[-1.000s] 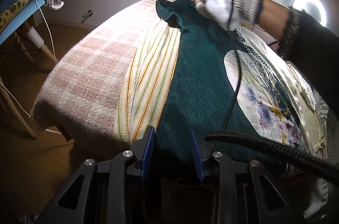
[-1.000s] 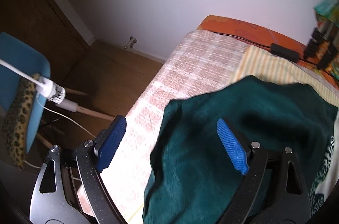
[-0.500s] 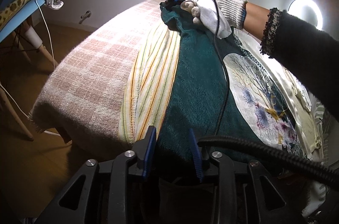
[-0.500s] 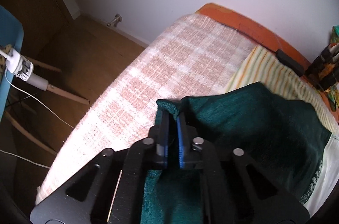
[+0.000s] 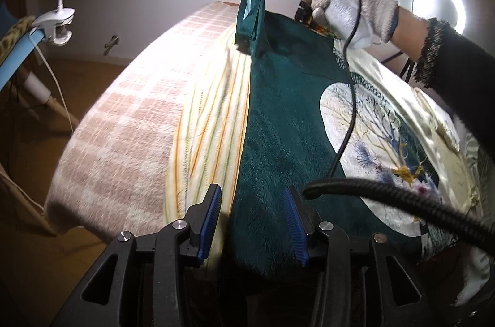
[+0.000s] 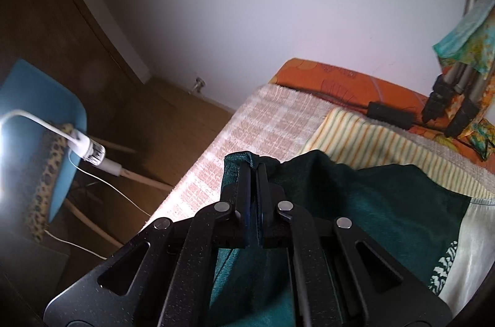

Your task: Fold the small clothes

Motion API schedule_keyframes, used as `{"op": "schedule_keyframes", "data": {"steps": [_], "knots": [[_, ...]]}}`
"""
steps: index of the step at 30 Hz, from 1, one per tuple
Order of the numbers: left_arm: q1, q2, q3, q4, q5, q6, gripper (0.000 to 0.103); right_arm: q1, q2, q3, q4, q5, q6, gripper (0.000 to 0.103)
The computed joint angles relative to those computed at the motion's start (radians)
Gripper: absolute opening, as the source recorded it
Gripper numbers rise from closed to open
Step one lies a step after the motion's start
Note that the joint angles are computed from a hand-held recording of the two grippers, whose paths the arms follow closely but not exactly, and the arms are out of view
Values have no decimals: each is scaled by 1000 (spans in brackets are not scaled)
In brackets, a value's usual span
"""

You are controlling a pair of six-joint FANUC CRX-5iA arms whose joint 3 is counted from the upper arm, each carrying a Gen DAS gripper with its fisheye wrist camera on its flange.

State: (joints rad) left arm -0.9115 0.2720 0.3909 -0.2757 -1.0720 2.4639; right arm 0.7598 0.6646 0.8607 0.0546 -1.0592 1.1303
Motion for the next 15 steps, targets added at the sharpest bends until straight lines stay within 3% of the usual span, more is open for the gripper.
{"op": "schedule_keyframes", "data": {"steps": [8, 13, 15], "knots": [[-10, 17, 4, 9, -16, 1, 40, -53, -79, -107, -67, 73, 9, 4], [-16, 21, 14, 3, -24, 7, 7, -67, -114, -160, -79, 95, 6, 4], [-21, 16, 15, -3, -19, 8, 1, -70, -129, -180, -81, 102, 11, 4]]}}
